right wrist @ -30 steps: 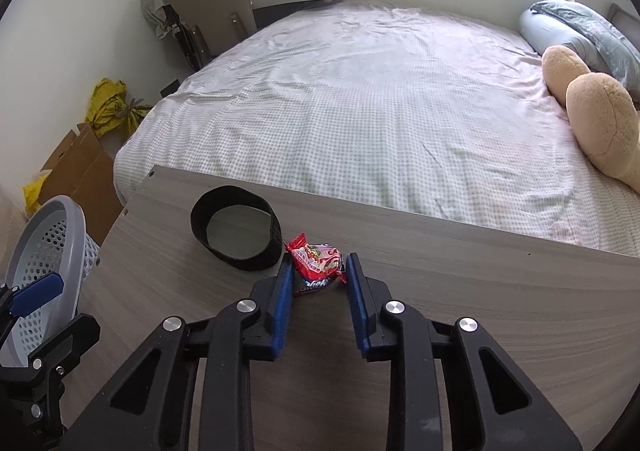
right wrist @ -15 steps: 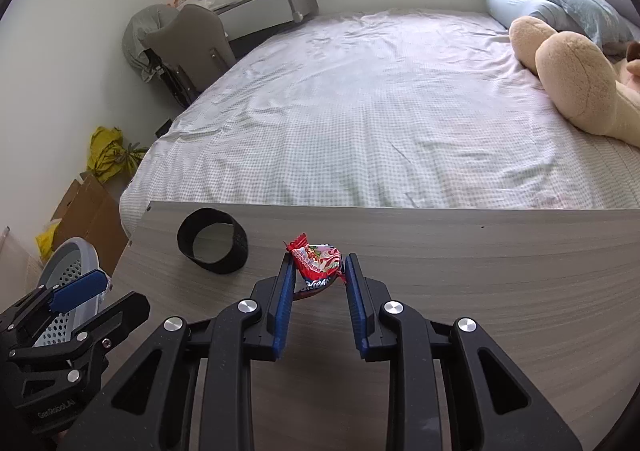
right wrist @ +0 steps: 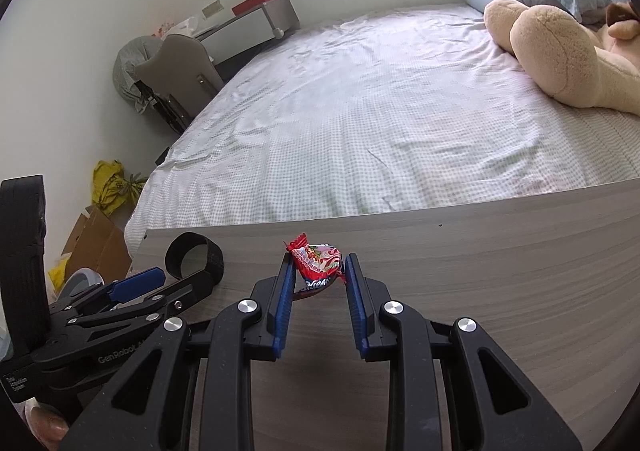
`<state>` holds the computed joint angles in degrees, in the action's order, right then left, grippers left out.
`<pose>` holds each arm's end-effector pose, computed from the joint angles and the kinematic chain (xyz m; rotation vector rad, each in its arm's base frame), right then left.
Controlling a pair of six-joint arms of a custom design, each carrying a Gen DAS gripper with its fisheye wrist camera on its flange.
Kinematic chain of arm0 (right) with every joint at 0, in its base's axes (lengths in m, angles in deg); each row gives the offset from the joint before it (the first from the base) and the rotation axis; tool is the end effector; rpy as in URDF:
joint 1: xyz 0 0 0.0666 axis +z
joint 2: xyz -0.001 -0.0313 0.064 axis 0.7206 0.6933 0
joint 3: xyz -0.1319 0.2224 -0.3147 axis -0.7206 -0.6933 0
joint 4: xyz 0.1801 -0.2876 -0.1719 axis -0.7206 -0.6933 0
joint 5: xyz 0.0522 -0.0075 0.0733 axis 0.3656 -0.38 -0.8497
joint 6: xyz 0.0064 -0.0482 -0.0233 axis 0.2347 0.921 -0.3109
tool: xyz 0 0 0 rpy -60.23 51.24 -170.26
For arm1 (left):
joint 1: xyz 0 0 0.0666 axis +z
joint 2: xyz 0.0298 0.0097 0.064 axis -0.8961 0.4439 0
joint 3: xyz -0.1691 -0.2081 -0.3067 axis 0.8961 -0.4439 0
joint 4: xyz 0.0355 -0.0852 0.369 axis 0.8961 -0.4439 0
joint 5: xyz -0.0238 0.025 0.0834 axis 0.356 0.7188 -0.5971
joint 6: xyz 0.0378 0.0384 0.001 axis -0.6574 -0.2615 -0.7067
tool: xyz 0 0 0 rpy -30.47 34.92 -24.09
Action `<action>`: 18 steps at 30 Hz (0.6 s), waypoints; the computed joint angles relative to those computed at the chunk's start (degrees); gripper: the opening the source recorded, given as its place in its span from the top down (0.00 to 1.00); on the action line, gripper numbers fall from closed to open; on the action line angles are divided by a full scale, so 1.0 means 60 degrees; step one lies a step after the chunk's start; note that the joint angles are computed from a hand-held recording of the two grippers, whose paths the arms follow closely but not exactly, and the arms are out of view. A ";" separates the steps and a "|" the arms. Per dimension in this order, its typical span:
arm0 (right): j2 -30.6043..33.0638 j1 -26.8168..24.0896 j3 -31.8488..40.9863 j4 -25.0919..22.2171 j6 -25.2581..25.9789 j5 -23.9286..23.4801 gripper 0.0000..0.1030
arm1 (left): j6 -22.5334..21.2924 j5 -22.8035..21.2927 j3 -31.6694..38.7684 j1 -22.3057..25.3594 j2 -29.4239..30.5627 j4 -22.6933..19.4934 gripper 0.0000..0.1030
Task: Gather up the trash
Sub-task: 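Grasp the black elastic band with the left gripper while the right holds the wrapper, then carry the black band and candy wrapper over the grey basket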
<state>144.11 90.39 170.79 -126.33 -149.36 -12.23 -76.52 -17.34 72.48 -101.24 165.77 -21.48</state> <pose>0.3413 0.2991 0.4354 1.0259 2.0986 0.0580 0.4900 -0.3863 0.4357 1.0990 2.4413 -0.4201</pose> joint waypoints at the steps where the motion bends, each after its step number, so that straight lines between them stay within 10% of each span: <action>1: -0.0033 -0.0002 -0.0045 0.0061 -0.0005 0.0007 0.75 | 0.0022 -0.0053 0.0068 -0.0021 0.0071 -0.0029 0.31; 9: -0.0115 -0.0024 -0.0175 0.0332 0.0103 -0.0038 0.75 | 0.0028 -0.0542 0.0158 -0.0182 0.0186 0.0334 0.35; 15: -0.0210 -0.0047 -0.0309 0.0534 0.0123 -0.0065 0.75 | -0.0174 -0.0572 -0.0012 -0.0230 0.0055 0.0530 0.93; 18: -0.0232 -0.0038 -0.0335 0.0545 0.0097 -0.0058 0.75 | -0.0161 -0.0393 -0.0209 -0.0164 -0.0094 0.0497 0.98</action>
<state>142.72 90.16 168.78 -123.07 -148.78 -12.57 -77.49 -19.69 71.23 -102.22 165.21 -18.50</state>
